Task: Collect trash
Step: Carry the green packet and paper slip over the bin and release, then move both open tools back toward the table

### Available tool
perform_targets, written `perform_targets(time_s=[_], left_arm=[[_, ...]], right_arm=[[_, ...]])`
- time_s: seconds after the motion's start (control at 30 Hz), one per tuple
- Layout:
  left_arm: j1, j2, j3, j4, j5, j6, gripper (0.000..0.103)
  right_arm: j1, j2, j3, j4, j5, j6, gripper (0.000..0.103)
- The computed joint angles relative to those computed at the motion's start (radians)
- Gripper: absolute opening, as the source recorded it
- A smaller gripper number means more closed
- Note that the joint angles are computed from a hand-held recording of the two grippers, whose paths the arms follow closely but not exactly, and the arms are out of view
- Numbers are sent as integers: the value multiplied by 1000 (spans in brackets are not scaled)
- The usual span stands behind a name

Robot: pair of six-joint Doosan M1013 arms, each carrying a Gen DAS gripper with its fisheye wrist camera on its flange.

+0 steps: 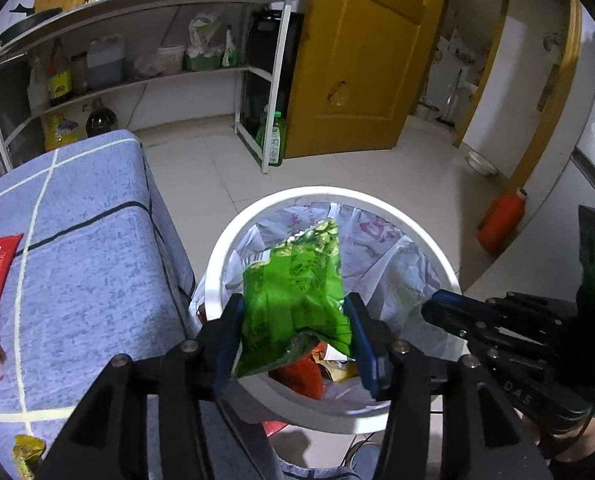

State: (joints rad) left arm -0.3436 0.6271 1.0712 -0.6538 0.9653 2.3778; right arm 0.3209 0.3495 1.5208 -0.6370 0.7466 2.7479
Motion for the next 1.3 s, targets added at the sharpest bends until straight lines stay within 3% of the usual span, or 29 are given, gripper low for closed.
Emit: perform_targets(time_s=[0.07,0.13,0.2,0.8,1.0,1.3], left_arm=[[1,4,-2,1,4,-9,58],[2,7,-6,8,4,-21,58],[4,3,-2,4,1,-20,59],[9,4,-1,-35,-12,-11,73],[16,-8,11,-52,-17,-13,73],[52,-79,90,-97,-102,44,73]], right_arm=[[0,0,0,-5,2,8,18],[1,-1,1,-12,2,17,30],[6,-4,2,-31,5,34,33],[27,-19,9,-99,11,77,33],[33,-24,10,-120,6,94,33],[74,-45,14,-213,-3,137,33]])
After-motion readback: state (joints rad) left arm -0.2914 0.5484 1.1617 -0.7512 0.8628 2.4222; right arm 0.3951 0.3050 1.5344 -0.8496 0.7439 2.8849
